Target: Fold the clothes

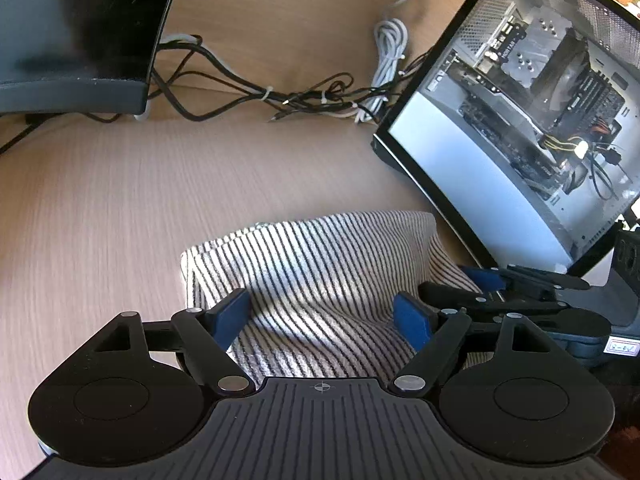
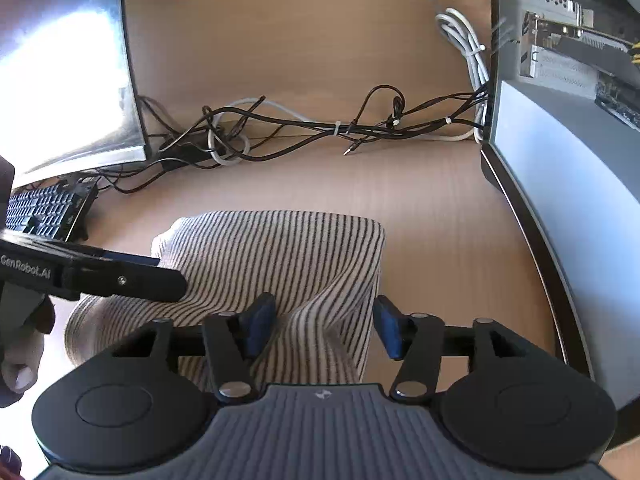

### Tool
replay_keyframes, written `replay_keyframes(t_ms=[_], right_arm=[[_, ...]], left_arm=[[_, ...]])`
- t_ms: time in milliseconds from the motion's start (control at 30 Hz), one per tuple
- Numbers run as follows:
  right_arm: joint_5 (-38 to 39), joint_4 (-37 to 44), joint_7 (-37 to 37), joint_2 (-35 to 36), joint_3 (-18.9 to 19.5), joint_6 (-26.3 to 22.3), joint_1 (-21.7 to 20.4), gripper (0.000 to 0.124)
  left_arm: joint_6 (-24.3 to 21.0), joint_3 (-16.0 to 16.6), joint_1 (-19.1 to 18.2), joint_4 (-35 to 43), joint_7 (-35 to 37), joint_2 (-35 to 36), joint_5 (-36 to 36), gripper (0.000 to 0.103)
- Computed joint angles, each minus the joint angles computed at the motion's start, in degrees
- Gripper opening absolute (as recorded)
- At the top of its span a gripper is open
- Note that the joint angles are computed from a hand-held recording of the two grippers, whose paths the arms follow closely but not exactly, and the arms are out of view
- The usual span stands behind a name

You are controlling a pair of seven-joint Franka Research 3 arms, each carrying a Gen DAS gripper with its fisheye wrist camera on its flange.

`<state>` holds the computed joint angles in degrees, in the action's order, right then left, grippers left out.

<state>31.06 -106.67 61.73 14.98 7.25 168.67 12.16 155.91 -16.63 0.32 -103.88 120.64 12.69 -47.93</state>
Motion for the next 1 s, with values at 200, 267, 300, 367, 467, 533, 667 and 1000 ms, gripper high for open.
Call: replay_keyframes(t_ms=[200, 267, 300, 367, 467, 533, 667, 1000], right_arm=[[-2.4, 2.8, 0.1, 2.6, -0.5, 1.0, 0.8, 0.056], [-3.7, 4.4, 1.0, 3.8, -0.9, 1.0, 1.1, 0.058], [-4.3, 5.3, 1.5, 4.4, -1.2, 0.9, 1.2, 0.060], [-5.4, 7.1, 2.6, 5.8, -1.6, 0.7, 1.3, 0.062], [-7.0, 8.8, 4.0, 7.2, -2.0, 0.6, 1.4, 0.062], [-7.8, 9.9, 4.6, 8.0, -2.1, 0.6, 1.4, 0.062], [-8.9, 11.6, 5.3, 9.3, -2.1, 0.4, 1.1, 0.065], [-9.0, 12.3, 4.7, 9.8, -1.3, 0.2, 0.1, 0.072]], left_arm=[[1.5, 0.0, -0.5, 1.6, -2.5, 1.7, 3.2, 0.088], [1.7, -0.2, -0.4, 2.7, -3.5, 2.6, 4.3, 0.088], [1.7, -0.4, -0.2, 3.3, -4.0, 3.1, 5.0, 0.088], [1.6, -0.7, 0.1, 4.9, -4.9, 4.4, 6.3, 0.088], [1.4, -1.4, 0.6, 7.2, -5.9, 6.3, 8.5, 0.089], [1.3, -2.0, 1.0, 8.4, -6.5, 7.3, 9.7, 0.090], [1.2, -3.2, 2.1, 9.5, -7.3, 8.3, 10.9, 0.090], [0.8, -4.5, 5.0, 4.9, -1.6, 2.8, 1.6, 0.089]])
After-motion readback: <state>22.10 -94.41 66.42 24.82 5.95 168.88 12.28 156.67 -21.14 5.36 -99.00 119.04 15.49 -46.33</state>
